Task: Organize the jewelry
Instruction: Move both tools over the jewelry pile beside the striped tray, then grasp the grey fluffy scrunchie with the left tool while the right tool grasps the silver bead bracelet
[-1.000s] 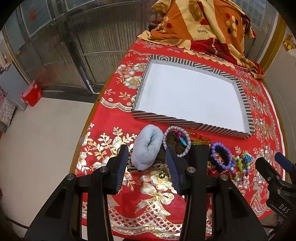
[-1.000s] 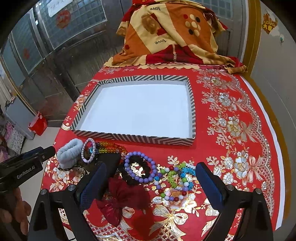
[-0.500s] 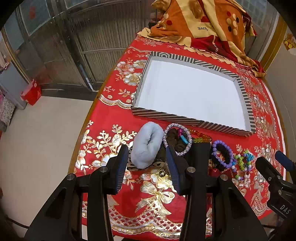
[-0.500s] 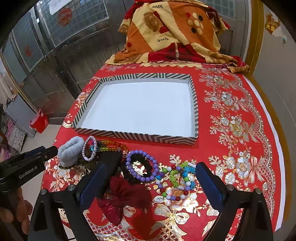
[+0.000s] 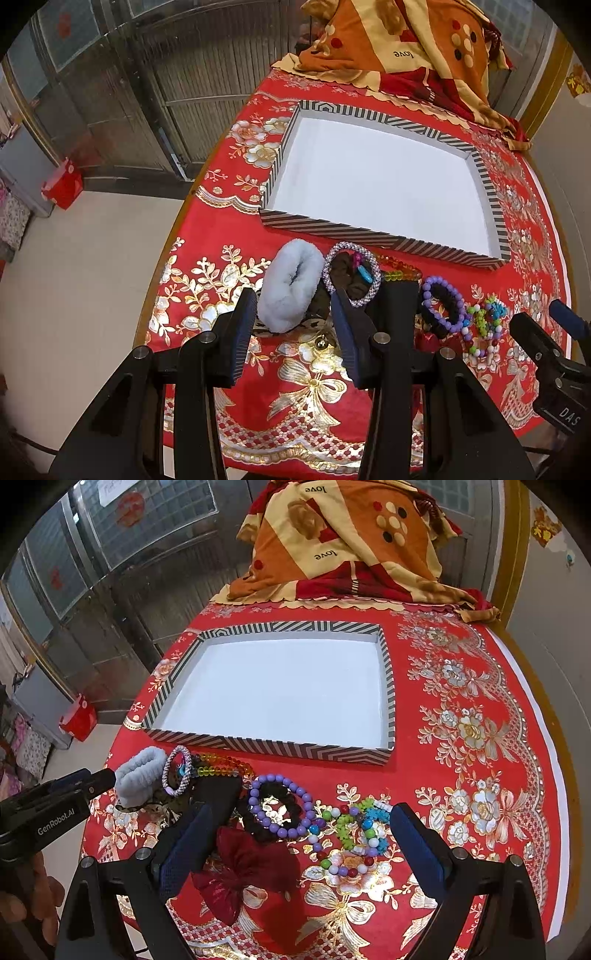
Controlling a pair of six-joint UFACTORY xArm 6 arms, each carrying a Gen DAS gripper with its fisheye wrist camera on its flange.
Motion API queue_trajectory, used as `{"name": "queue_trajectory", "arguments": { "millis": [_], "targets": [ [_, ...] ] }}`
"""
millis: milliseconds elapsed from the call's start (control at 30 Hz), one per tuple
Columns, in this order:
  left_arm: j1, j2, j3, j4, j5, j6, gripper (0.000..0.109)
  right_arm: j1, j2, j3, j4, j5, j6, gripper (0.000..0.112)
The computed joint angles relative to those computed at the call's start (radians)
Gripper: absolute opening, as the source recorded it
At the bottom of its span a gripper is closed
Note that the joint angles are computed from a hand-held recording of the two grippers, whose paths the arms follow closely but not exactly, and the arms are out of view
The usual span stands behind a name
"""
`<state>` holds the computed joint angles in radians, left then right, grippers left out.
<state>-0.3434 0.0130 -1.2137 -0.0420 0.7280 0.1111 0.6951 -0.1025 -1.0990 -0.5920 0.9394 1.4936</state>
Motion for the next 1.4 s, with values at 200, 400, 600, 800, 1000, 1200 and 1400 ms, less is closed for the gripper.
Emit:
{"name": "queue_trajectory", "arguments": {
  "millis": [200,400,600,800,1000,1200,1400],
  "targets": [
    [-0.003,0.0,-0.001,0.003,0.002,-0.004,0.041,0.0,-0.004,0.001,0.003,0.006,-0.008,0.096],
    [-0.012,0.004,-0.009,0.01,0.015,-0.012,0.041,-0.004,-0.011,0.017,0.014,-0.017,-0.018,0.096],
    [-0.015,0.007,-0.01,0.013,0.017,-0.017,0.041,-0.006,-0.007,0.016,0.023,-0.022,-0.031,0.096],
    [-0.014,0.013,-0.011,0.014,0.017,-0.016,0.041,-0.012,0.0,0.012,0.04,-0.028,-0.048,0.096],
    [-0.007,0.023,-0.02,0.004,0.029,-0.01,0.041,-0.013,0.008,0.008,0.045,-0.033,-0.057,0.096],
    [0.016,0.043,-0.041,-0.008,0.047,-0.01,0.041,-0.014,0.016,0.005,0.054,-0.049,-0.066,0.096],
    [0.052,0.082,-0.081,-0.007,0.077,-0.028,0.041,-0.019,0.035,-0.007,0.054,-0.076,-0.085,0.096]
  ]
}}
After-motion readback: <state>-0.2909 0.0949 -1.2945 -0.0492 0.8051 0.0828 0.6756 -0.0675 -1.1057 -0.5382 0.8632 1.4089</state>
